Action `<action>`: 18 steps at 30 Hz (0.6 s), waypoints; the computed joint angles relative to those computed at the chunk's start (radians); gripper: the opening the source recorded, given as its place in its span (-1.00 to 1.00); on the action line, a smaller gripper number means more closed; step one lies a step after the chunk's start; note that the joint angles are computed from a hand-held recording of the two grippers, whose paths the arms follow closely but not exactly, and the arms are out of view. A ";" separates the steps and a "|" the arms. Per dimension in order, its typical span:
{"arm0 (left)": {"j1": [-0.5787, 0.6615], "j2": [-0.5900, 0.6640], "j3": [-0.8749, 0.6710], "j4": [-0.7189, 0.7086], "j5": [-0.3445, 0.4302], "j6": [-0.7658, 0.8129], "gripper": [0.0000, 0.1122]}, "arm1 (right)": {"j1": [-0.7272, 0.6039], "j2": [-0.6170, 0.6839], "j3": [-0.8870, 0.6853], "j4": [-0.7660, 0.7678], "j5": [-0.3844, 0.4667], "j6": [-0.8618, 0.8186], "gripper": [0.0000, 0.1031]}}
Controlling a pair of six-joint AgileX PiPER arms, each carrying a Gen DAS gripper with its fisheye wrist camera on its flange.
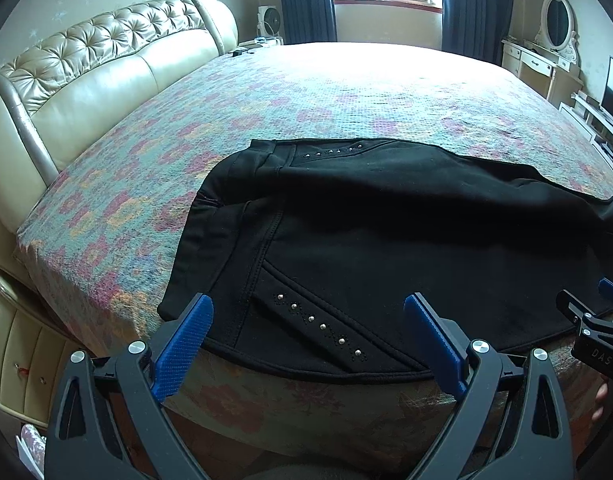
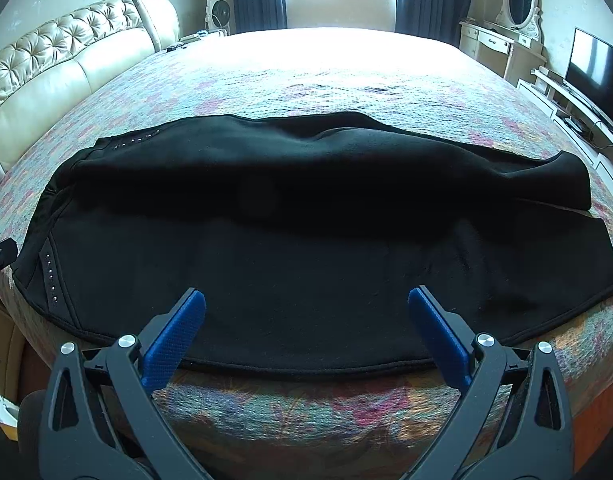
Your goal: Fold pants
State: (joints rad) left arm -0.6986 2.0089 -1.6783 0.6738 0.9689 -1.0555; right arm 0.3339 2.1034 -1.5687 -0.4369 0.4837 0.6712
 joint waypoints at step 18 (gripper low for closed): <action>-0.004 0.002 0.003 -0.007 -0.016 0.015 0.71 | 0.001 0.008 -0.007 0.020 0.004 -0.017 0.96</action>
State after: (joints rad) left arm -0.7028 2.0105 -1.6750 0.6664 0.9527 -1.0410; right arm 0.3348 2.1111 -1.5762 -0.4171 0.4879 0.6543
